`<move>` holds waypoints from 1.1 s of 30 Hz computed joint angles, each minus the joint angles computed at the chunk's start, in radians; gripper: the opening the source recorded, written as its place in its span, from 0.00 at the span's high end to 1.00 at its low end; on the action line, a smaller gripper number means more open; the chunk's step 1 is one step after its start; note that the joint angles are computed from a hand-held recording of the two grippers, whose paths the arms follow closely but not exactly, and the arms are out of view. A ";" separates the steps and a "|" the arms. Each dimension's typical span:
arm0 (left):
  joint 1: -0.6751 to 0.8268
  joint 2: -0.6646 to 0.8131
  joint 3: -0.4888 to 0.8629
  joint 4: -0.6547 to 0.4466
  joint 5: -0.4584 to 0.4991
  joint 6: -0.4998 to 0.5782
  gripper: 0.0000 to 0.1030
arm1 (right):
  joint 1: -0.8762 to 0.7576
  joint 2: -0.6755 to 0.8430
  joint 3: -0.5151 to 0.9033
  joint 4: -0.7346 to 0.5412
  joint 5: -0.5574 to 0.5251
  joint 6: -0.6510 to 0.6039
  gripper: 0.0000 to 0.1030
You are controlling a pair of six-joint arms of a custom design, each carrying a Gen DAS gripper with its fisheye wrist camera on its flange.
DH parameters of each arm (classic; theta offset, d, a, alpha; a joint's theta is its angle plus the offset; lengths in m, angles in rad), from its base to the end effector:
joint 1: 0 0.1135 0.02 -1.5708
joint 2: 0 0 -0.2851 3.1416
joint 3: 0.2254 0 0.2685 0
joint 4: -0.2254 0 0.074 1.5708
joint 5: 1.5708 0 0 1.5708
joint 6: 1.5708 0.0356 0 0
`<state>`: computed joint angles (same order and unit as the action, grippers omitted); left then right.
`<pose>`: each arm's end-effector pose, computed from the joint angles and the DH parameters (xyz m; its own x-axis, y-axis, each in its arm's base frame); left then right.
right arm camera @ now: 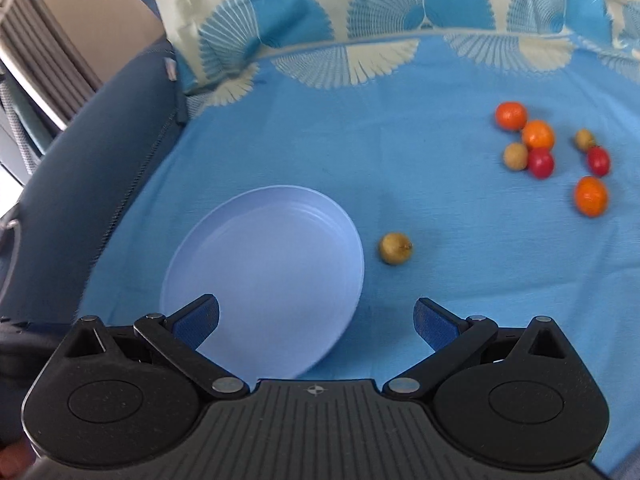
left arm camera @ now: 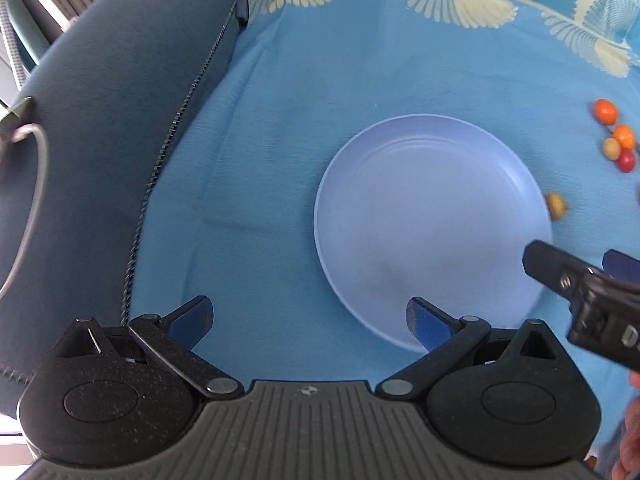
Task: Organize fruits
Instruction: 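Grasp the yellow-brown fruit with the left gripper while the right gripper grasps the mandarin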
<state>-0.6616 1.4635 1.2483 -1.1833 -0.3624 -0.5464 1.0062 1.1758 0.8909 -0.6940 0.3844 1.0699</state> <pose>0.2258 -0.1598 0.2940 -0.9377 0.1144 -0.3280 0.0460 0.9768 0.2093 0.1386 0.1939 0.2719 -0.8020 0.2535 -0.5409 0.0672 0.9380 0.3400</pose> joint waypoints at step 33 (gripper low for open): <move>-0.217 -0.068 0.071 -0.069 0.008 -0.097 0.00 | -0.049 -0.350 -0.072 -0.436 0.281 0.078 0.00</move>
<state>-0.8782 1.3952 1.3196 -1.2518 -0.3544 -0.6436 0.9571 0.8261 0.8188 -1.1297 0.6653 1.1483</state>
